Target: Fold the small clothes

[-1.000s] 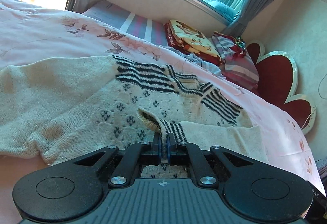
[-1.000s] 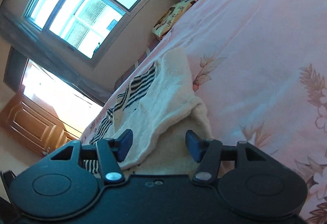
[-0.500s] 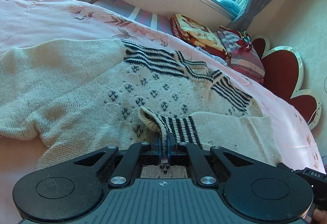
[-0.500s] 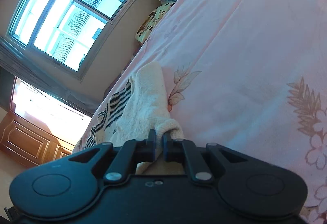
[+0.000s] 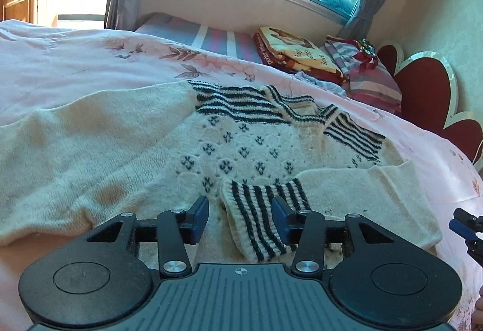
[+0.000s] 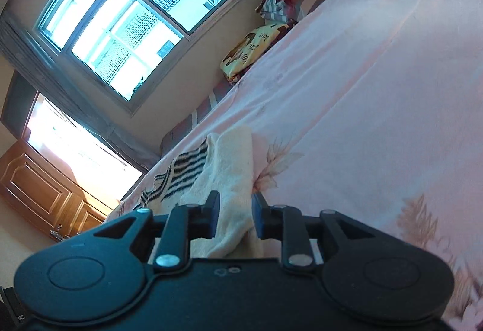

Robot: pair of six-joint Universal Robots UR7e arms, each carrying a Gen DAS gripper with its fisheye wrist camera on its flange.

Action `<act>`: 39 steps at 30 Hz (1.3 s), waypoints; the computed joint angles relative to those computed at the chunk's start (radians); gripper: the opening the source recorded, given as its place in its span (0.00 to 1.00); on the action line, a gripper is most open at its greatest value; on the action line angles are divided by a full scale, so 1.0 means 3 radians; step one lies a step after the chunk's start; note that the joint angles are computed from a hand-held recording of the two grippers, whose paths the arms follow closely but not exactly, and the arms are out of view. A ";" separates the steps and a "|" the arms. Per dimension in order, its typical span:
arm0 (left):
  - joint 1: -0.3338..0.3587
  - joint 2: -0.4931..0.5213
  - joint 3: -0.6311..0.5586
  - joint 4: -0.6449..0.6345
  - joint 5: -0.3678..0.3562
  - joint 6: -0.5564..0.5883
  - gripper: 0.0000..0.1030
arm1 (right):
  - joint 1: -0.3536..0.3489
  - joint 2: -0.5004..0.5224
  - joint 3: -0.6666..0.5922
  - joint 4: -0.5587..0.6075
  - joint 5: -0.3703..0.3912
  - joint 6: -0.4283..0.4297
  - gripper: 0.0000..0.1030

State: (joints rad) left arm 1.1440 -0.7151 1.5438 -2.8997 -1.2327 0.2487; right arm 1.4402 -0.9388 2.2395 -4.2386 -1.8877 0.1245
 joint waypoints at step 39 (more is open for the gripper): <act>-0.0224 0.0138 0.0286 -0.1109 0.0468 0.0256 0.08 | -0.0015 -0.0116 -0.0444 0.0890 0.0049 -0.1112 0.06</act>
